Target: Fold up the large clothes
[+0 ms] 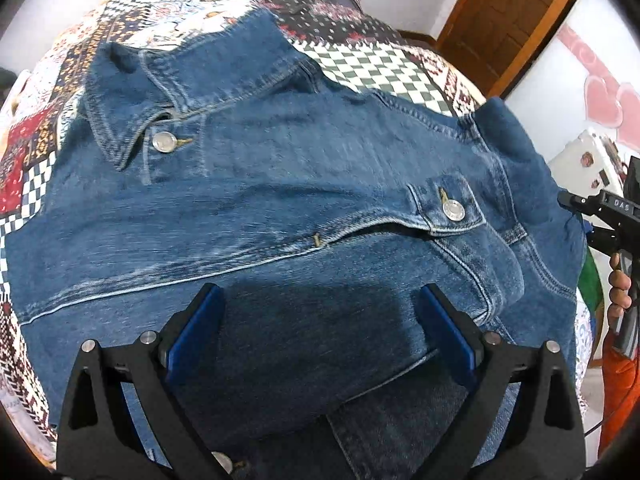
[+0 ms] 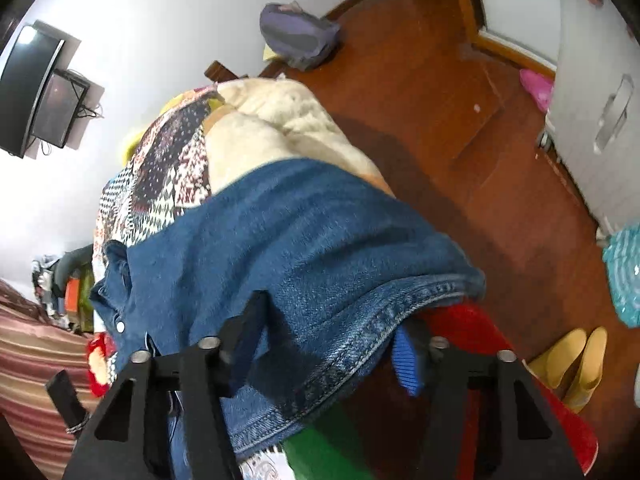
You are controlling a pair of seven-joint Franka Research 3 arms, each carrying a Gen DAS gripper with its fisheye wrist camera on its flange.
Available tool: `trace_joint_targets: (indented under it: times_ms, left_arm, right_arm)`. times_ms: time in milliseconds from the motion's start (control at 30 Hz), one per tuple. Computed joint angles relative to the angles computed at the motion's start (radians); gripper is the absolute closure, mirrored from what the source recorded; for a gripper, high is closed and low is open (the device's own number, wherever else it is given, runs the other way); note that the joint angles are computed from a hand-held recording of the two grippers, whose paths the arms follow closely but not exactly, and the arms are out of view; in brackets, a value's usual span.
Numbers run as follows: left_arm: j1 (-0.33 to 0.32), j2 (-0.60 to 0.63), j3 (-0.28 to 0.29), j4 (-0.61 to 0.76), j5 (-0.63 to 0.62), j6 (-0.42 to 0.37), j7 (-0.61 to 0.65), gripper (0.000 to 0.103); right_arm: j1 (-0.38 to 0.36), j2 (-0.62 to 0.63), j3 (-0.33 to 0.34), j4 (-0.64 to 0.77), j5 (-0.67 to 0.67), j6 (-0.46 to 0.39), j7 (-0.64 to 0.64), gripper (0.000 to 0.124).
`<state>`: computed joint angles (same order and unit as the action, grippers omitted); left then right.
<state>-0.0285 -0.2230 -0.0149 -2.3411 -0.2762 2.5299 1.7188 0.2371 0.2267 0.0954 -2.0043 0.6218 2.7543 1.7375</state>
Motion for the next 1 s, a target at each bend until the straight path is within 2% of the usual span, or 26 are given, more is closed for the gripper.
trace_joint_targets:
  times_ms: [67, 133, 300, 433, 533, 600, 733, 833, 1000]
  left_arm:
    - [0.004, -0.03, 0.005, -0.02, -0.001, 0.014, -0.004, 0.005]
    - [0.005, -0.053, 0.012, -0.037, -0.001, 0.027, -0.007, 0.005]
    - [0.006, -0.13, 0.045, -0.086, -0.001, 0.054, 0.008, 0.005]
    - [0.0, -0.192, 0.082, -0.12, -0.011, 0.072, 0.022, 0.005]
    - [-0.001, -0.238, 0.104, -0.143, -0.013, 0.082, 0.025, 0.005]
    - [0.004, -0.27, 0.117, -0.158, -0.006, 0.086, 0.022, 0.005]
    - [0.013, -0.345, 0.149, -0.196, 0.005, 0.088, 0.018, 0.005]
    - [0.034, -0.4, 0.165, -0.228, 0.028, 0.092, 0.008, 0.005]
    - [0.075, -0.463, 0.196, -0.268, 0.07, 0.079, -0.021, 0.005]
  right_arm:
    - [0.027, -0.007, -0.02, 0.001, -0.076, 0.029, 0.047, 0.098]
    - [0.049, -0.021, -0.032, 0.001, -0.145, 0.062, 0.089, 0.106]
    - [0.088, -0.058, -0.03, 0.027, -0.268, 0.144, 0.121, 0.112]
    - [0.104, -0.07, 0.006, 0.091, -0.272, 0.171, 0.068, 0.114]
    - [0.106, -0.041, 0.061, 0.182, -0.188, 0.166, -0.021, 0.114]
    - [0.12, 0.002, 0.086, 0.268, -0.149, 0.142, -0.064, 0.114]
    - [0.205, 0.095, 0.076, 0.415, -0.229, 0.09, -0.038, 0.114]
    - [0.233, 0.173, 0.109, 0.519, -0.22, -0.002, -0.066, 0.114]
    - [0.289, 0.271, 0.13, 0.6, -0.221, -0.157, -0.084, 0.114]
